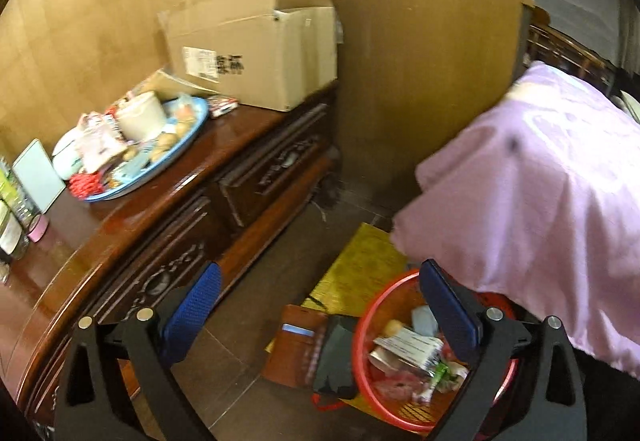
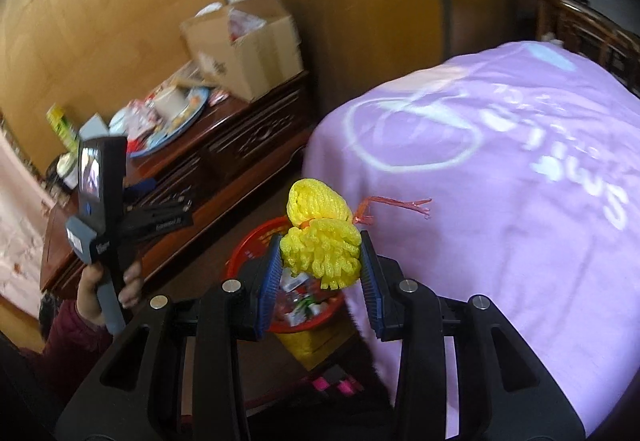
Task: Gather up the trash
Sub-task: 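Open both tools over the red wastebasket to drop shell and pom-pom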
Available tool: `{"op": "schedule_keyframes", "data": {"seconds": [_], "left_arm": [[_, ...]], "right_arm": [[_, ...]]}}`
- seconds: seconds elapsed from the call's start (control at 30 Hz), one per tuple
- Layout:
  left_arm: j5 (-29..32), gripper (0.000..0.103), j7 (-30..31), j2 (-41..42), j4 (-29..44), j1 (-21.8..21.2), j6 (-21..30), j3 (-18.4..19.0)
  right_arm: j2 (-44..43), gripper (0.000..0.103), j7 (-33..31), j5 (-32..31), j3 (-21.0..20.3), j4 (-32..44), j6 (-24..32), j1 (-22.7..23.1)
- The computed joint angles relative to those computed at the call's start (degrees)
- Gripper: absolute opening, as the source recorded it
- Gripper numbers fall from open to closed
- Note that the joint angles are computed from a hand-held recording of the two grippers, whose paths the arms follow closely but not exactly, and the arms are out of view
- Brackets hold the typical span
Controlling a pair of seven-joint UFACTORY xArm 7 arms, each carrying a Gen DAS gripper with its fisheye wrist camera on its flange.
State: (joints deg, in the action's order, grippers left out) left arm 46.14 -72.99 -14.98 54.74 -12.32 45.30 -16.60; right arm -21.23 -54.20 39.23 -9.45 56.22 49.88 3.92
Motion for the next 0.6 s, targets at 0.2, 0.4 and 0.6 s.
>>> {"op": "schedule_keyframes", "data": {"seconds": [0.2, 0.4, 0.6], "left_arm": [[-0.79, 0.097, -0.22, -0.39, -2.03, 0.87, -1.03, 0.62], [-0.18, 0.097, -0.56, 1.35, -2.71, 0.56, 0.44, 0.86], [-0.29, 0.097, -0.44, 2.12, -3.04, 0.28, 1.38, 1.53]], "right_arm": [[2.52, 0.038, -0.15, -1.23, 2.7, 0.83, 1.56, 1.94], [7.44, 0.039, 1.24, -2.86, 5.08, 3.03, 2.97, 2.41], [12.45, 0.044, 3.11, -4.99, 7.62, 5.51, 3.37, 2.25]]}}
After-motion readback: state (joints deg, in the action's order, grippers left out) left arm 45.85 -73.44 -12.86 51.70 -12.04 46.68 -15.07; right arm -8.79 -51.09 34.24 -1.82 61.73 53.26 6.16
